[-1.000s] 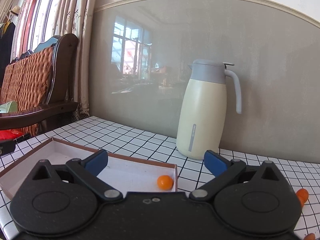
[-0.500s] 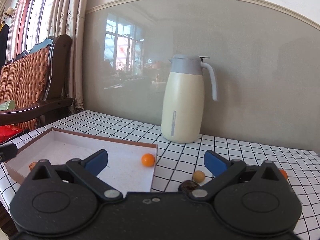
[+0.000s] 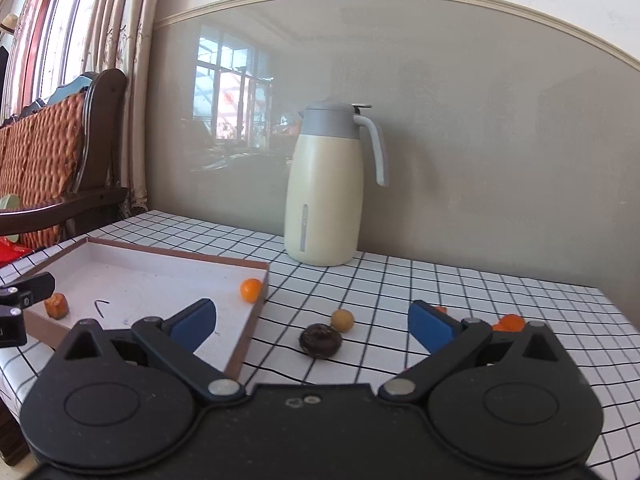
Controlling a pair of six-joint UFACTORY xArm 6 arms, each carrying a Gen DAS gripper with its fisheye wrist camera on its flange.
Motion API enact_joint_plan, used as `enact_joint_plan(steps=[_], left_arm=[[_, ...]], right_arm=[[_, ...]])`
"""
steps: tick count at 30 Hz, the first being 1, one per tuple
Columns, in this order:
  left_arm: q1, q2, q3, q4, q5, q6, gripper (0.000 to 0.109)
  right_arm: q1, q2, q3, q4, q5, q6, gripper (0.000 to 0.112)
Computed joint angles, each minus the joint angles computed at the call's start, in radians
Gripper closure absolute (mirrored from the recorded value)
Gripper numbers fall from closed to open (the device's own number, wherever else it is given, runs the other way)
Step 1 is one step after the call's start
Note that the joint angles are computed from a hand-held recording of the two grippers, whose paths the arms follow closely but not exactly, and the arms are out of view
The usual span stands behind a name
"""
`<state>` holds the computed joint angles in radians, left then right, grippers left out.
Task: Organize fruits
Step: 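Move both open tools back toward the fruits on the table, then close the left tool on the large orange while the right tool grasps the reddish-brown fruit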
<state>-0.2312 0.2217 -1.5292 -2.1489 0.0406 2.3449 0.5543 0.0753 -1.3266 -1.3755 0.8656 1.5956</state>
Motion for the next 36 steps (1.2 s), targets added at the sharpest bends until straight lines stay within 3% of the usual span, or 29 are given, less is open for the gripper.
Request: enact_joint_plan(steps=[10,28,36], left_arm=[[-0.058,-0.053,0.102,0.256,0.06,-0.289,0.006],[-0.152,-0.077,0.158,0.273,0.116,-0.294,0.006],[-0.203,-0.082,0.175,0.226,0.132,-0.211,0.006]], right_arm=[[-0.014,-0.107,0.125,0.009,0.012,0.032,0.016],[-0.04,-0.294,0.341,0.071,0.099,0.03,0.019],[-0.053,-0.341,0.394,0.094,0.117,0.035,0.022]])
